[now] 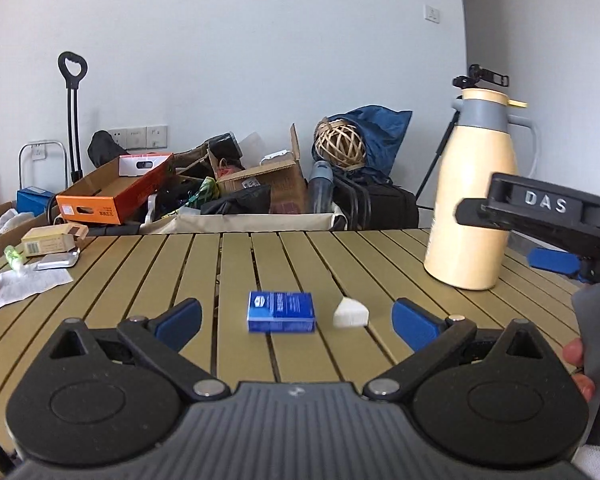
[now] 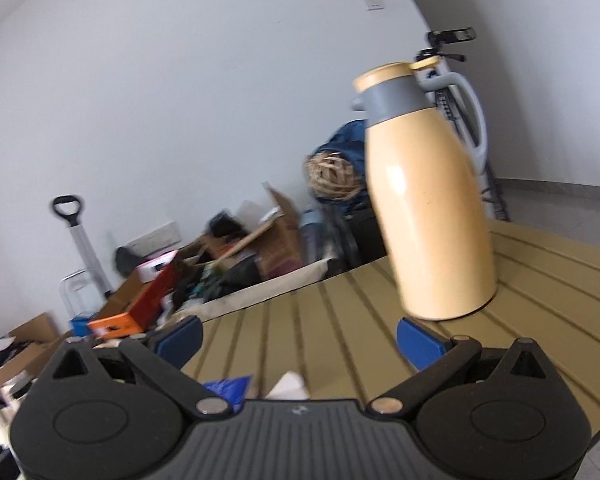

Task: Collect trash
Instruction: 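Reach the left tool to the blue tissue pack and close on it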

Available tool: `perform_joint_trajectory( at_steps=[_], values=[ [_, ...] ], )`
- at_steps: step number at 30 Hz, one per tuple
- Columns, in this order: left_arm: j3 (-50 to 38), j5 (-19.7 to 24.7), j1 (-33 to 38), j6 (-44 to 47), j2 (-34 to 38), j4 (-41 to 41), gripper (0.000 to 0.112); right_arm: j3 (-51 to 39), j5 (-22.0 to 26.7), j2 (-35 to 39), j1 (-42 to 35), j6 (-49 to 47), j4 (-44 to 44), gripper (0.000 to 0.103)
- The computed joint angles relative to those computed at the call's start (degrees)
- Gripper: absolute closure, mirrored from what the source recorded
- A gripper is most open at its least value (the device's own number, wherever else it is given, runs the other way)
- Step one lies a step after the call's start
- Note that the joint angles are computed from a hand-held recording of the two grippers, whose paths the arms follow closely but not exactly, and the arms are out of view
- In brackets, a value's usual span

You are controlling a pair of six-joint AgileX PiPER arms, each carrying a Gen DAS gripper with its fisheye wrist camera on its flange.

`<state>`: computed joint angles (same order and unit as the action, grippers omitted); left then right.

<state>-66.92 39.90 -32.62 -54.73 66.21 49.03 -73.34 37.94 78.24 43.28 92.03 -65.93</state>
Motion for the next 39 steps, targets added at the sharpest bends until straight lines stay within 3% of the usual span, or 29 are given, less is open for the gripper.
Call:
perform_joint_trajectory(
  at_steps=[6,16,21,26,32,34,37,39],
  values=[
    [-9.09,-1.54,7.23,6.23,10.75,-9.97,0.009,-2.31,-7.75,4.08,-8.47,-4.09,5.14,0.0],
    [-25.94,3.43,11.71,15.43,28.68,-15.33,0.009,-10.23,-8.84,14.22,-13.68,-19.23,21.86,0.0],
    [-34.26,6.81,14.7,24.28,35.81,-24.37,0.009,-11.88,-9.49,16.86,-15.94,-19.38,26.34,0.0],
    [-36.43,7.43,16.05,24.93,38.48,-25.82,0.009,-10.72,-12.88,17.52,-18.11,-22.5,33.62,0.0],
    [-39.54,9.1,17.06,26.91,40.83,-28.63,0.011,-11.25,-12.84,18.41,-17.6,-21.82,33.3,0.0],
    [-39.89,9.32,17.29,26.94,41.2,-29.28,0.016,-11.95,-12.37,19.02,-17.37,-22.2,33.51,0.0],
    [-39.84,9.52,17.34,26.5,41.2,-29.32,0.036,-12.54,-12.02,19.47,-17.08,-23.33,34.31,0.0],
    [-39.1,8.73,17.63,26.93,40.72,-30.16,0.038,-13.05,-11.7,19.82,-16.94,-23.85,34.7,0.0]
  ],
)
